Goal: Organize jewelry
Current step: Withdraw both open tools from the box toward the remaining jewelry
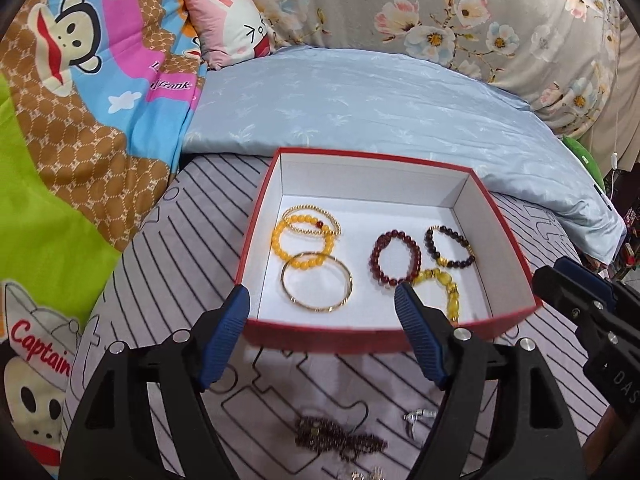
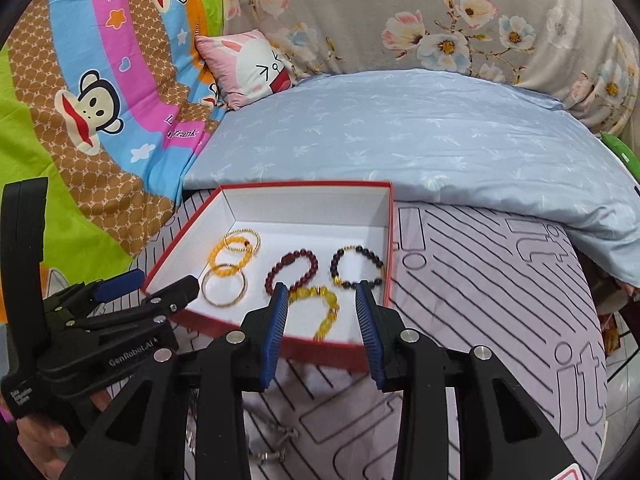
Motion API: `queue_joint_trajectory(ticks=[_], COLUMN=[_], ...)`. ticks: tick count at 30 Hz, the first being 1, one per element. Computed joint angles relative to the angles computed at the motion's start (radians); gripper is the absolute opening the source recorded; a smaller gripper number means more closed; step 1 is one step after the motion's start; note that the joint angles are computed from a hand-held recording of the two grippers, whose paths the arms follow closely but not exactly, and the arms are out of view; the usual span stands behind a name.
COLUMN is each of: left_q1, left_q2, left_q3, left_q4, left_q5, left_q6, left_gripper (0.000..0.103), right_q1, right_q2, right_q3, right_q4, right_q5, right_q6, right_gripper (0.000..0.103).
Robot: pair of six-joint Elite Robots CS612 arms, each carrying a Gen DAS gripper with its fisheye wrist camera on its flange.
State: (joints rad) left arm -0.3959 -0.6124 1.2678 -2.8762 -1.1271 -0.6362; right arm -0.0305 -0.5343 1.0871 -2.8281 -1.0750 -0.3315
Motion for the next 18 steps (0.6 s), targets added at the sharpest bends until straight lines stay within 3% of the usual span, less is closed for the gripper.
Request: queue_joint_trajectory(ticks=[18], left_q1=[-0.039], left_q2=[-0.071], left_q3=[0.186], left_q4=[-0.055], left_q5=[-0.017], left_q6=[-0.098], left_gripper=[0.071], right_q1=[-0.028], right_q2=[-0.106], right_q3=[0.258], right_q4=[-0.043], right_q5=[0.013], right_q6=[-0.056], right_gripper=[0.035])
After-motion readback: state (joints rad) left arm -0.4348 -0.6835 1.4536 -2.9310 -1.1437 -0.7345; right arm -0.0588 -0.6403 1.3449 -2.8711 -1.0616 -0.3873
